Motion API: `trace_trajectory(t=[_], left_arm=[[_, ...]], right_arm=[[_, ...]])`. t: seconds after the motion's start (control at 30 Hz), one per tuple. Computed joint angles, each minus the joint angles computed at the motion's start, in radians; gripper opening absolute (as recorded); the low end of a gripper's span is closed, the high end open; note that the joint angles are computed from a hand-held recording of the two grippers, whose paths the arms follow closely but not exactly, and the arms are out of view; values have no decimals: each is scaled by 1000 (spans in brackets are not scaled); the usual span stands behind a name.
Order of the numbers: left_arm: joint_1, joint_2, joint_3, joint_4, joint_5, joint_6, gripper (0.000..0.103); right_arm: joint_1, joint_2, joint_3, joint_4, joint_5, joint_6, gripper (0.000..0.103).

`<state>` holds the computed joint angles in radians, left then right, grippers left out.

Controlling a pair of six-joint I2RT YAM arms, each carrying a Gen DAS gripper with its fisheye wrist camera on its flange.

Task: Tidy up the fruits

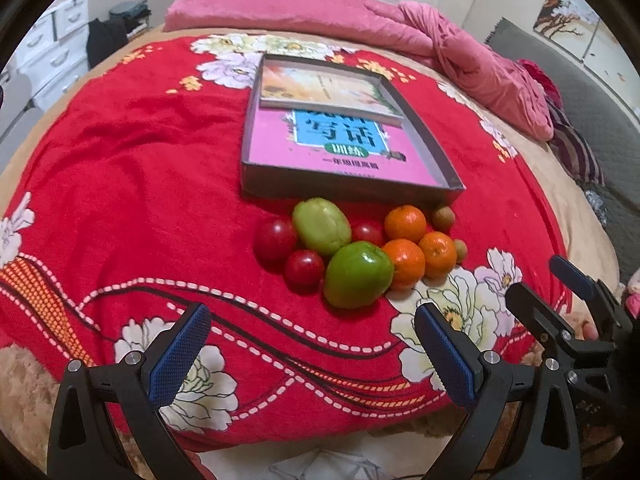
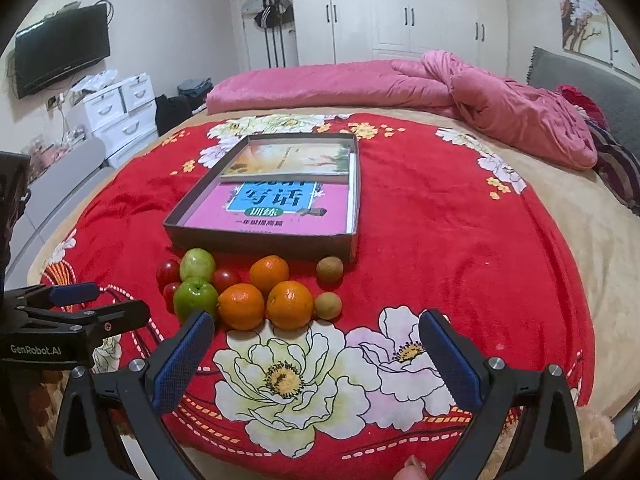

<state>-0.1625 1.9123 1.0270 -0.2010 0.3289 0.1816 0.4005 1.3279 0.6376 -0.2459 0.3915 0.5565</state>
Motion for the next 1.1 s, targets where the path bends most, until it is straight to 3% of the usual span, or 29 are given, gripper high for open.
trace_trajectory(t=[0.23, 0.37, 0.6, 0.77, 1.1], left_arm=[[-23, 41, 32, -48, 28, 33, 98], [-42, 80, 63, -54, 10, 59, 69], [-66, 111, 93, -51, 3, 88, 53], [-83, 132, 117, -57, -1, 102, 50], [-107, 169, 154, -75, -20, 101, 50]], right_arm=[[-43, 44, 1, 17, -51, -15, 103], [-70, 52, -5, 26, -72, -18, 103], [-114, 72, -8, 45, -117, -30, 103], [-139, 114, 12, 48, -165, -69, 103], [-141, 201, 61, 55, -139, -188, 103]])
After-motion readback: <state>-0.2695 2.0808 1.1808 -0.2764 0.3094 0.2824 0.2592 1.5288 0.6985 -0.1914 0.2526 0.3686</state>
